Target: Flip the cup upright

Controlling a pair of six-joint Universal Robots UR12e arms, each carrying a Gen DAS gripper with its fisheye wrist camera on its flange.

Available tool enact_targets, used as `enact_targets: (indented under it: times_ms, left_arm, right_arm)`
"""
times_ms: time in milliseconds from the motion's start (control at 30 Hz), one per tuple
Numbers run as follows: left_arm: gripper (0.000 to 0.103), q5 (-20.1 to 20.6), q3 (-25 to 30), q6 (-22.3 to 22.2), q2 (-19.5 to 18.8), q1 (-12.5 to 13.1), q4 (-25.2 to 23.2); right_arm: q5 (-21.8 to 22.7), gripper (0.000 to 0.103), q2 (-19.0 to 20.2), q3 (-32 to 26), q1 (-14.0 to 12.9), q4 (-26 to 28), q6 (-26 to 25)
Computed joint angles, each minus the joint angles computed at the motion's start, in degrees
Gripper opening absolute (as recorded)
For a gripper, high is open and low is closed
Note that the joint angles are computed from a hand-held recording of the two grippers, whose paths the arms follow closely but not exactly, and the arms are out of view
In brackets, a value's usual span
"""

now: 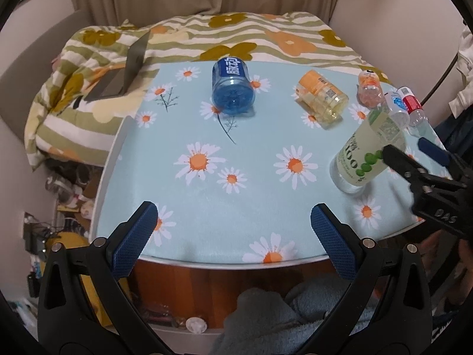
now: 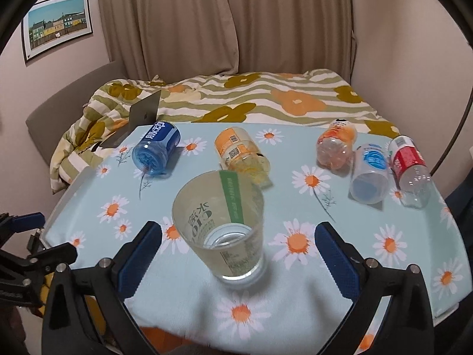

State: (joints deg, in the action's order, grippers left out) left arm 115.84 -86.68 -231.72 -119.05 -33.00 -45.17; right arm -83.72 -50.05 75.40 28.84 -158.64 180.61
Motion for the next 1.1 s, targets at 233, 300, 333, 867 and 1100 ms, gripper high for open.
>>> enact_targets:
  times_ms: [233,300,333,867,1100]
  left_arm:
    - [0.103,0.2,5.2,-3.4,0.3,-1.0,-8.9]
    - [0.103,0.8,6.4,-4.3,0.2,-1.4,-9.7]
    - [0.103,1.1,7.0,-4.4,0.1,-1.7,-10.0]
    - [0.103,2.6,13.0,-2.2,-3.2,-4.4,-12.2]
    - [0.103,3.1,11.7,-3.4,-2.5,-4.4,-10.5]
  right_arm:
    - [-1.7,0.103,-4.9,-0.7,-1.3,12.0,-1.6]
    - [-2.0,0.103,-5.9,-0.6,-1.8,13.7,-1.2]
    - [-2.2,0.103,-6.3,-0.5,-2.0,14.5,-0.9]
    - [-6.7,0.103,-9.7,2.7,-3.8,17.2,2.4]
    - [-7.6,0.103,-10.1,3.4,-3.5,15.9,1.9]
